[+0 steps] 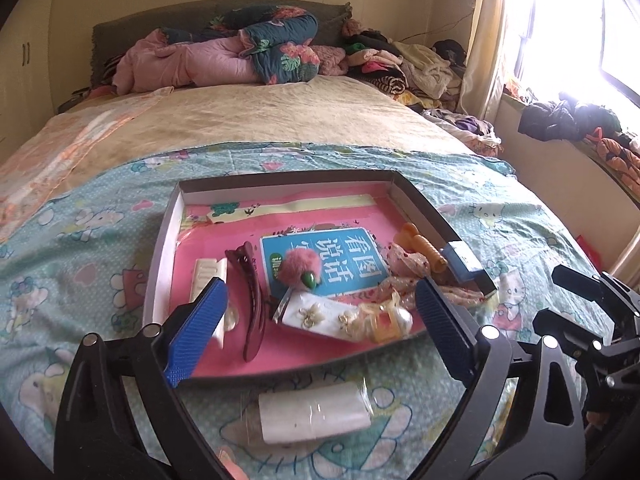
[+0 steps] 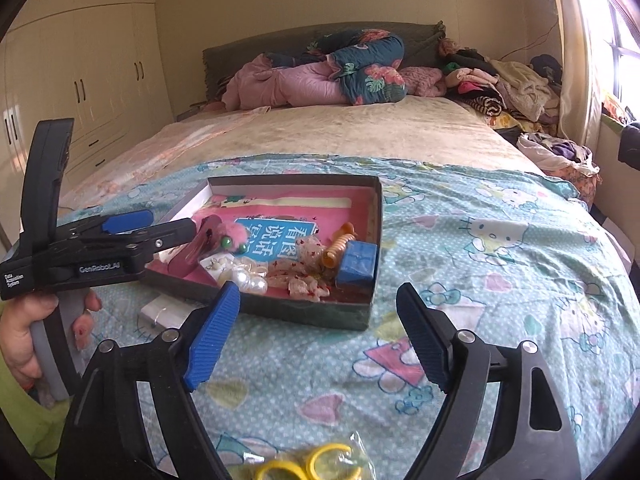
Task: Organize jewelry
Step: 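Open the left tool over the tray while the right tool releases the pearls, then move left tool to the clear white-card packet while right tool approaches yellow rings bag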
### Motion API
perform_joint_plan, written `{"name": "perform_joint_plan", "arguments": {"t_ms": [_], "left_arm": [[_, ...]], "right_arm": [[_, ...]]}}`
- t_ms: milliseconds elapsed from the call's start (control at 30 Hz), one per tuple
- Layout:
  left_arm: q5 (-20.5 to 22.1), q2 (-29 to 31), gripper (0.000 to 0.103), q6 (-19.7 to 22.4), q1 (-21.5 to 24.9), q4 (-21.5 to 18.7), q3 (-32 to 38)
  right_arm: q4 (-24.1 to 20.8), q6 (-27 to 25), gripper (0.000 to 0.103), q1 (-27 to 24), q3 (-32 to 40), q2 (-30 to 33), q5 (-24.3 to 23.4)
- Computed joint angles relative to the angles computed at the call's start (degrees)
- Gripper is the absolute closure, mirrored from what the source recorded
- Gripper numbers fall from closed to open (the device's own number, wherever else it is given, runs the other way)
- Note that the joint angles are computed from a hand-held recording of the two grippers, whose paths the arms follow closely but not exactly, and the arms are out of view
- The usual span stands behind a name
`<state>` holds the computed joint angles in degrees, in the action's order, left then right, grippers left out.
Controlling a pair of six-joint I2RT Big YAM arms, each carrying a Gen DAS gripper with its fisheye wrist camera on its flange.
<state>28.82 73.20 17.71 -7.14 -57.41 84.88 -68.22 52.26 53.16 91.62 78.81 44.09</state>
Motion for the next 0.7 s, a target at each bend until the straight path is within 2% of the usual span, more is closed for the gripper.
{"name": "perform_joint_plan", "arguments": {"t_ms": [133,367,700], "left_arm": [[0.6,-3.3,0.012,0.6,1.3,0.8,-2.9],[2.6,-7.3,0.012,3.1,3.3,-0.1,-6.0],[2.8,-11.1,0.012,6.3,4.7,-0.6,-10.3]], "right_arm": [[-1.7,2.4,0.023,2.0,-0.1,-0.4,1.0],[-4.4,6.5,0.021,5.3,0.0,0.1,2.0],[-9.5,14.3,0.021,8.5,-0.6,0.6,3.1]]}}
